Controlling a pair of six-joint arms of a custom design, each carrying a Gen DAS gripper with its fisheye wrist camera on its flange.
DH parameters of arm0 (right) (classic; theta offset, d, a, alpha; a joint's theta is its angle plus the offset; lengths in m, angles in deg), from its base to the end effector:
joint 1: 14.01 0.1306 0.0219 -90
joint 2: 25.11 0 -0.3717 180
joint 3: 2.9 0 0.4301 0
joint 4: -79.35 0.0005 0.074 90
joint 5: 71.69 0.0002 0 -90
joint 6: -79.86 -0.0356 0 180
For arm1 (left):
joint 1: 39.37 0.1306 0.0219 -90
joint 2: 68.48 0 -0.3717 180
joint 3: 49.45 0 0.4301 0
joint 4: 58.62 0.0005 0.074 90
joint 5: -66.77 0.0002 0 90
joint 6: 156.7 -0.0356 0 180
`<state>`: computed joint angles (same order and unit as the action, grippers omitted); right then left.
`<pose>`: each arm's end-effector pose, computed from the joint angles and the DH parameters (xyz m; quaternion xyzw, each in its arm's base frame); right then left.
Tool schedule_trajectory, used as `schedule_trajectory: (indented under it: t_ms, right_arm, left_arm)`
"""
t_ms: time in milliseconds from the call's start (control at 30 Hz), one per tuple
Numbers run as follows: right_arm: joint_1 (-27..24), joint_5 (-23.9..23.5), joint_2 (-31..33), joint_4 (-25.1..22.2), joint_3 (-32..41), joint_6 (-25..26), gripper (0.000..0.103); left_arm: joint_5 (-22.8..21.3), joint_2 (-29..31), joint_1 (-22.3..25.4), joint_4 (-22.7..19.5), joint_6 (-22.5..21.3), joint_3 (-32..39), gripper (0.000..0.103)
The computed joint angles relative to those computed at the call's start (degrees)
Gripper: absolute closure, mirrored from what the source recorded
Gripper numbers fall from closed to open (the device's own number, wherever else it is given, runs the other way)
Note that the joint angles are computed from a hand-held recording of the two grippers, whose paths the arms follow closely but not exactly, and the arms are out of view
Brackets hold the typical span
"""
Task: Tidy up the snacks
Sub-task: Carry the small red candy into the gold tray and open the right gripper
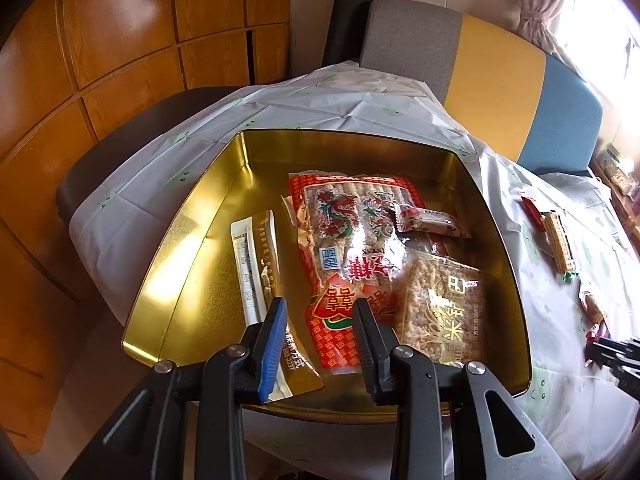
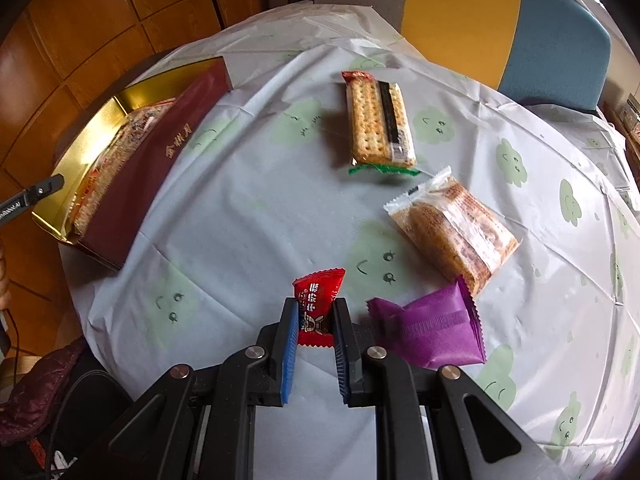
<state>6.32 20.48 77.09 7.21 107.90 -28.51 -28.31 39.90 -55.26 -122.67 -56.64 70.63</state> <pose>0.5392 0.1978 0.4600 -0.0123 0.9732 0.0584 0.2220 0.6037 -0.1691 0.4838 0.0338 0.9451 -0.0315 0.3235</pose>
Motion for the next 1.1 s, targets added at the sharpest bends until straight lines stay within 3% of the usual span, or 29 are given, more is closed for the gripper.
schedule_trajectory:
  t_ms: [200, 533, 633, 733, 900, 1100]
  right_arm:
    - [2.4, -3.1, 3.2, 1.9, 6.5, 1.9, 0.087]
    - [7.5, -16.1, 17.2, 4.2, 27.4, 3.1, 0.086]
    - [8.5, -19.7, 22.0, 4.2, 33.3, 1.1, 0.07]
    - [9.3, -19.1, 24.9, 2.2, 36.7, 0.2, 0.07]
    - [9.8, -16.2, 23.2, 0.8, 33.4, 1.8, 0.07]
    - [9.0, -12.2, 17.3, 3.1, 24.7, 1.9, 0.07]
  left_arm:
    - [-1.2, -0.1, 1.7, 0.2, 1.8, 0.1, 0.069]
    - [-2.3, -0.5, 5.2, 0.7, 5.0, -0.4, 0.069]
    - [-2.4, -0.8, 5.4, 0.9, 5.0, -0.8, 0.069]
    - [-2.3, -0.8, 5.5, 1.2, 4.6, -1.1, 0.069]
    - [-2.0, -0.5, 5.2, 1.2, 4.3, -1.2, 0.069]
    - [-2.2, -0.8, 4.1, 1.4, 2.9, -1.6, 0.069]
